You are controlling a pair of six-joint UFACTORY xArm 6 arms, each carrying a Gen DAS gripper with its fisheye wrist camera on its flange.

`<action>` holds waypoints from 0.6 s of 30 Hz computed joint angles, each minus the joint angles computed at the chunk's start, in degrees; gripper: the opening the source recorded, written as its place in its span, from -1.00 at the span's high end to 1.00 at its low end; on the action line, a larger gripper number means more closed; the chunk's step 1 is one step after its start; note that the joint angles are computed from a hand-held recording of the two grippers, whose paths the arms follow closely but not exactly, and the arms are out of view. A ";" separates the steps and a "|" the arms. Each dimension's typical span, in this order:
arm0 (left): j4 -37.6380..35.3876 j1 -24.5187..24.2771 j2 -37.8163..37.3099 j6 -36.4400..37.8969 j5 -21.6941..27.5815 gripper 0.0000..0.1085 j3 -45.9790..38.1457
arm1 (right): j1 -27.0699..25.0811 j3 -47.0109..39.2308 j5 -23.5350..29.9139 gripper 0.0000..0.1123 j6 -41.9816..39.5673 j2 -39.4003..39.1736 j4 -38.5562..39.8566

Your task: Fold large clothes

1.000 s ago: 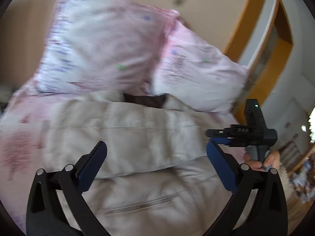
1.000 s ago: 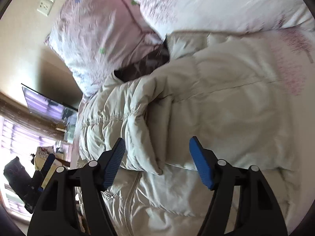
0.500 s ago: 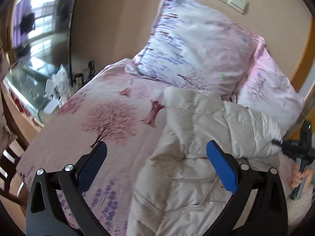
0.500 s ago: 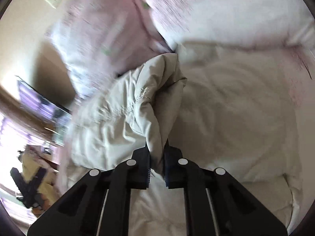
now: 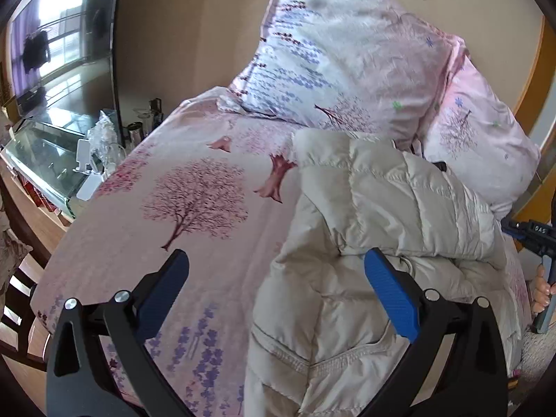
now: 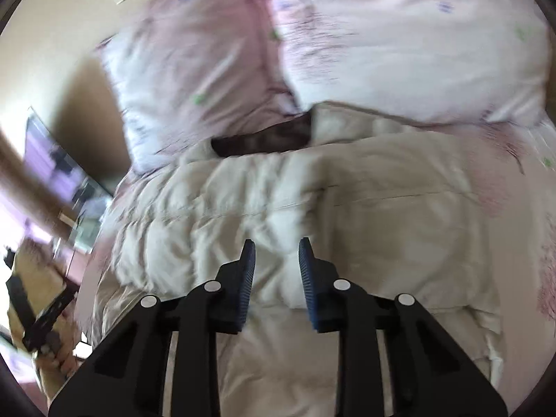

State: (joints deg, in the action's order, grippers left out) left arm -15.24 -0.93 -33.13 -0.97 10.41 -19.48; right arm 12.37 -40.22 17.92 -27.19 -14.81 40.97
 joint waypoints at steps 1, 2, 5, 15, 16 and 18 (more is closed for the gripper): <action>0.68 -0.30 0.19 -0.35 -0.03 -0.87 -0.05 | 0.71 -1.10 -0.32 0.52 2.16 1.56 -2.19; 2.71 -0.69 0.33 -1.77 -0.20 -0.87 0.01 | 0.61 -1.56 0.07 0.52 3.47 2.45 -3.74; 7.07 -1.03 0.51 -4.51 -0.77 -0.87 0.29 | -1.26 -5.07 2.70 0.60 16.44 8.75 -16.90; 11.37 -0.92 0.30 -6.78 0.35 -0.87 1.61 | -6.32 -13.72 13.91 0.67 8.77 16.95 -5.08; 12.15 -0.75 -0.24 -7.24 0.37 -0.87 2.06 | -7.30 -12.87 15.56 0.59 5.16 15.46 -1.34; 11.57 -0.45 -1.67 -6.64 0.63 -0.87 3.14 | -8.47 -11.36 17.50 0.15 1.27 12.74 3.46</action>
